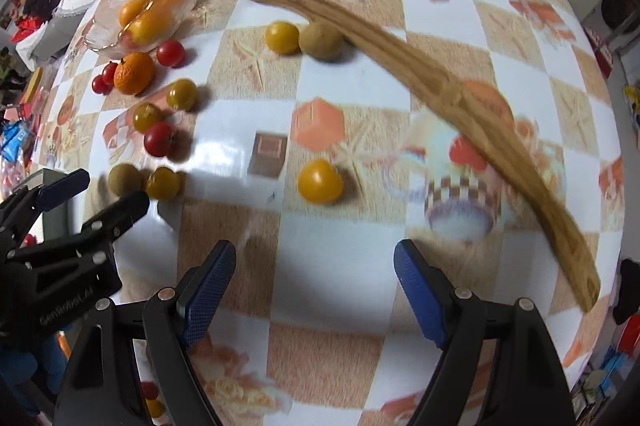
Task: Organize fruits
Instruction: 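Grasp a brown round fruit with the left gripper while the right grasps a yellow cherry tomato, then carry both held fruits over the white tray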
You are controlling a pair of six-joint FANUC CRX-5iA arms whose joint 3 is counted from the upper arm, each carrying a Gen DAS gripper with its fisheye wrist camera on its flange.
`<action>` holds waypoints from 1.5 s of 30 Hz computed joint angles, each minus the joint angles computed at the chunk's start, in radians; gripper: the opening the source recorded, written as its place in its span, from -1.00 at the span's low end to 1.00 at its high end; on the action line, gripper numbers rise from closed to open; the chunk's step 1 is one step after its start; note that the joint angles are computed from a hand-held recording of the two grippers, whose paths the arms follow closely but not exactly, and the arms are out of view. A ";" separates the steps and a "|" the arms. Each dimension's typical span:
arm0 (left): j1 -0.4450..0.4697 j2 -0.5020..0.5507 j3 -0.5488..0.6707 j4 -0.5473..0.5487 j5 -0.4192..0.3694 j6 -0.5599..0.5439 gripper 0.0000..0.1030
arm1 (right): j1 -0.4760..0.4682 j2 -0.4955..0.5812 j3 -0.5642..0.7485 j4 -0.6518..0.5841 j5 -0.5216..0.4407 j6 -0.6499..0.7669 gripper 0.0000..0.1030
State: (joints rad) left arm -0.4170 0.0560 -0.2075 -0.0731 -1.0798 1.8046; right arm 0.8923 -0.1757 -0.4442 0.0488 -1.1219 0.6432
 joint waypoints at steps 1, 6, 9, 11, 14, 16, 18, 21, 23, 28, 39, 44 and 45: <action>-0.002 0.005 0.002 0.000 0.001 0.002 0.56 | 0.002 0.009 0.002 0.014 0.003 -0.001 0.63; -0.012 0.025 0.020 -0.015 -0.004 0.037 0.56 | 0.001 0.056 0.023 0.066 0.012 -0.013 0.55; -0.006 0.016 0.008 -0.008 0.003 0.029 0.52 | 0.002 0.080 0.037 0.104 0.004 -0.021 0.24; -0.001 0.009 -0.004 0.013 0.017 0.008 0.31 | -0.001 0.089 0.044 0.118 -0.002 -0.014 0.04; -0.016 0.013 0.003 0.021 0.023 -0.008 -0.04 | -0.014 0.099 0.058 0.117 0.009 0.012 -0.44; -0.026 0.018 0.010 0.026 0.026 -0.021 -0.29 | -0.024 0.099 0.068 0.095 0.016 0.034 -0.55; -0.026 0.021 0.011 0.039 0.030 -0.030 -0.43 | -0.033 0.079 0.064 0.063 0.028 0.034 -0.55; -0.007 0.015 -0.015 0.097 0.054 -0.050 -0.43 | -0.039 0.032 0.046 0.034 0.029 0.017 -0.55; 0.003 0.005 -0.028 0.119 0.062 -0.057 -0.43 | -0.037 0.011 0.037 0.029 0.023 0.010 -0.55; 0.019 -0.047 -0.061 0.142 0.064 -0.074 -0.43 | -0.013 -0.056 0.007 0.008 0.000 -0.022 -0.55; 0.049 -0.192 -0.123 0.164 0.045 -0.081 -0.43 | 0.094 -0.144 -0.024 0.007 -0.039 -0.102 -0.55; 0.079 -0.289 -0.167 0.159 0.013 -0.070 -0.43 | 0.138 -0.143 -0.004 0.004 -0.049 -0.115 -0.55; 0.089 -0.311 -0.178 0.159 0.005 -0.070 -0.43 | 0.153 -0.142 0.004 0.005 -0.052 -0.117 -0.55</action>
